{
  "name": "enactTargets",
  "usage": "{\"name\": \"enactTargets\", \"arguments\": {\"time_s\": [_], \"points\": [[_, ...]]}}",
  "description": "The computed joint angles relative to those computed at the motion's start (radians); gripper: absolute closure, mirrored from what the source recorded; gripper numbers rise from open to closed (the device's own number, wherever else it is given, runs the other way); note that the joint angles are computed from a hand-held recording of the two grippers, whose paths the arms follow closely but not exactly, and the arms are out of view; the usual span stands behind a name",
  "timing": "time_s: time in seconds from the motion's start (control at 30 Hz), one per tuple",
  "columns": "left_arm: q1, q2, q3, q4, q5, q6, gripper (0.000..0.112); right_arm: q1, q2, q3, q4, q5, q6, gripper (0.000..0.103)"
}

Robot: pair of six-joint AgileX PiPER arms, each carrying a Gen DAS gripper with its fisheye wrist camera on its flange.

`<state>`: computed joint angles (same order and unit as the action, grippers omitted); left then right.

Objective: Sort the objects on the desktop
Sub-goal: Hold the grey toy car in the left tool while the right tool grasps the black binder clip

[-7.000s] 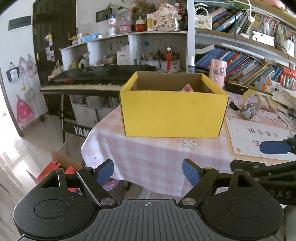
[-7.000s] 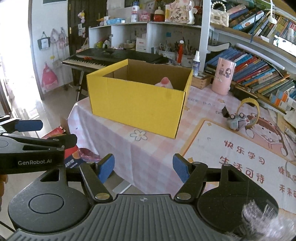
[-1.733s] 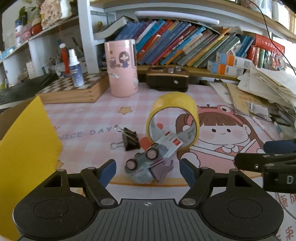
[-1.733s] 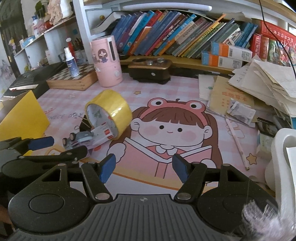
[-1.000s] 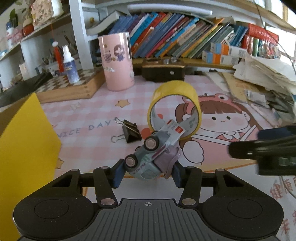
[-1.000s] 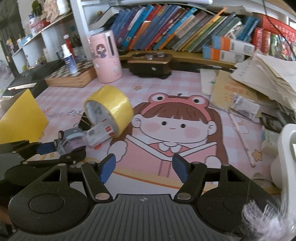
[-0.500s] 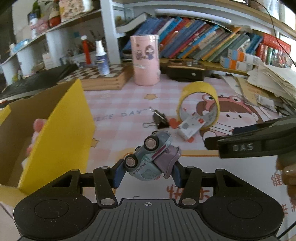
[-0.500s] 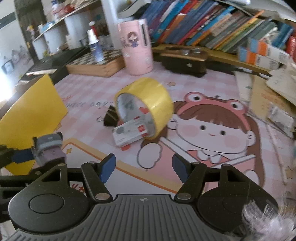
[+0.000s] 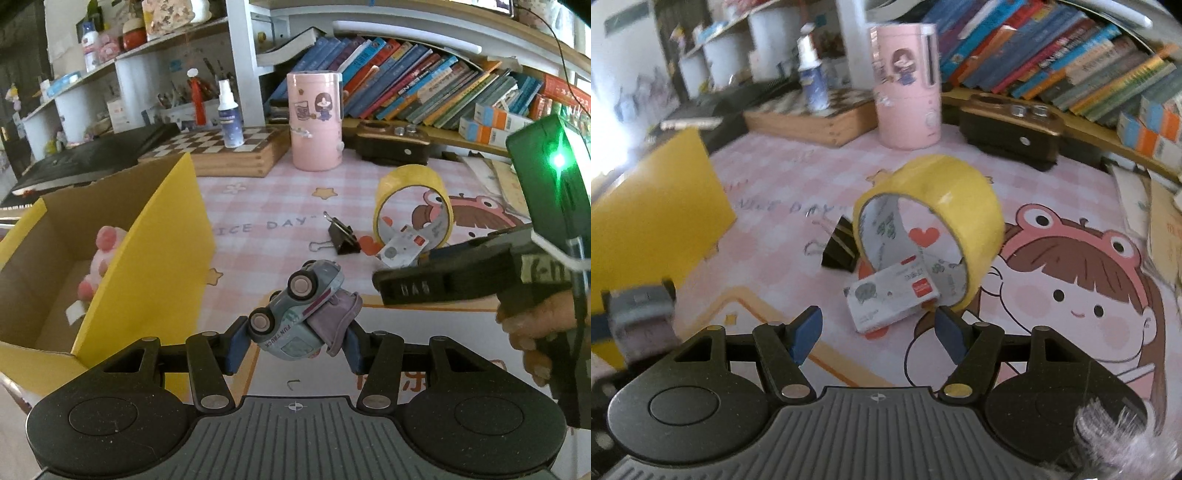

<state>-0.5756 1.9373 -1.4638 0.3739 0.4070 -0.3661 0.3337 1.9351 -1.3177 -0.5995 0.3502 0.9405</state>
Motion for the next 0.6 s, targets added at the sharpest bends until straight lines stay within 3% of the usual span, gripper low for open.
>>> {"name": "enactTargets", "arguments": {"time_s": [0.1, 0.4, 0.6], "points": [[0.001, -0.006, 0.008, 0.013, -0.001, -0.018, 0.062, 0.018, -0.018, 0.02, -0.022, 0.008, -0.03, 0.037], [-0.007, -0.017, 0.02, 0.009, -0.003, -0.012, 0.062, 0.077, 0.007, 0.03, -0.52, 0.042, 0.227, 0.037], [-0.011, -0.031, 0.037, 0.041, -0.009, -0.052, 0.062, 0.064, 0.074, -0.043, -0.475, 0.082, 0.12, 0.039]]}}
